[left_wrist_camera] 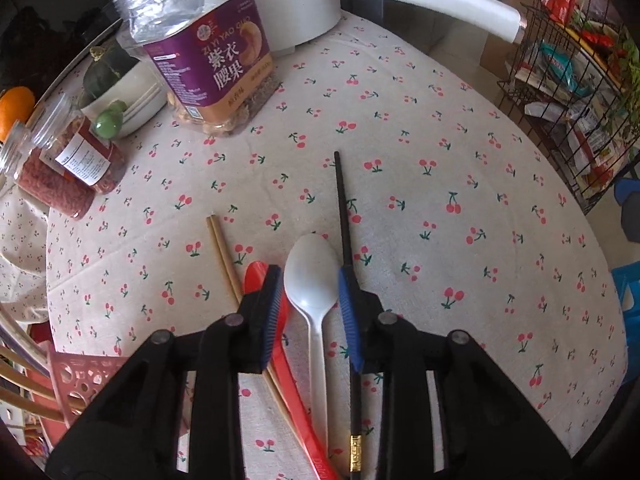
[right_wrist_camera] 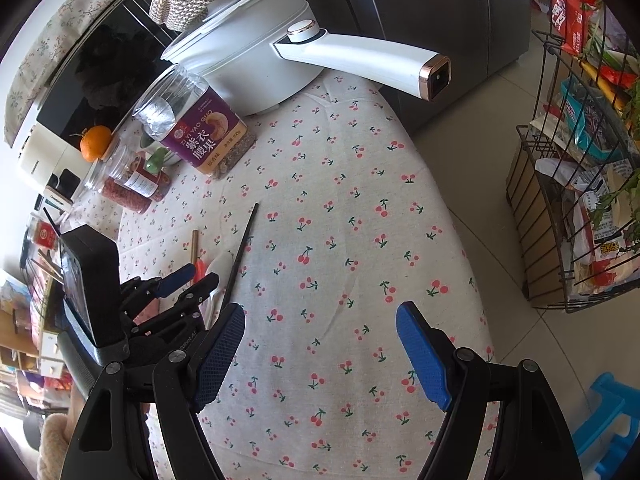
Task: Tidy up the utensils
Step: 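Close the left tool on the white plastic spoon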
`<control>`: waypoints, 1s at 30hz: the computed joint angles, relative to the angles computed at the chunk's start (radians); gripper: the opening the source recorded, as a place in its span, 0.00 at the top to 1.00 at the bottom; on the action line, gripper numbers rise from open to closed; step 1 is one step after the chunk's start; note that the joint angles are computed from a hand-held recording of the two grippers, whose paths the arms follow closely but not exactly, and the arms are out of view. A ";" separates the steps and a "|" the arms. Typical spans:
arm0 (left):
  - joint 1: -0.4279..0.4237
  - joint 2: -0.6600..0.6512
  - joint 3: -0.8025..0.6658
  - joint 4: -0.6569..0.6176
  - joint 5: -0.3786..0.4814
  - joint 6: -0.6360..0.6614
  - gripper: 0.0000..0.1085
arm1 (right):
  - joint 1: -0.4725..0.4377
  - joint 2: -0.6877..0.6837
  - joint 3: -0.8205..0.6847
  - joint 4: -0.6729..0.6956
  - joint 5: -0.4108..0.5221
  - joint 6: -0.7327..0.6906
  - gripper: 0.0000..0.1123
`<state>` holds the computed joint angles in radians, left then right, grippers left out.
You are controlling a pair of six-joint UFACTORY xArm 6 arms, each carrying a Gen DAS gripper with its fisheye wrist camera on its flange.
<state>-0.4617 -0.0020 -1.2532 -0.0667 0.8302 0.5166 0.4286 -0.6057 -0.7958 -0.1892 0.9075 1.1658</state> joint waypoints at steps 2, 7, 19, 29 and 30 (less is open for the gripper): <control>-0.003 0.012 -0.010 0.029 0.021 0.021 0.72 | -0.005 -0.003 0.004 0.008 -0.004 -0.002 0.29; -0.006 0.027 -0.010 0.077 0.019 0.002 0.72 | -0.009 -0.002 0.013 0.034 -0.021 -0.009 0.29; -0.036 0.162 -0.187 0.099 0.122 -0.089 0.67 | -0.023 0.003 0.024 0.075 -0.039 -0.031 0.29; -0.003 0.264 -0.336 -0.034 0.244 -0.179 0.63 | -0.036 0.014 0.023 0.093 -0.042 -0.051 0.29; 0.002 0.260 -0.330 -0.050 0.244 -0.177 0.66 | -0.037 0.016 0.023 0.095 -0.042 -0.054 0.29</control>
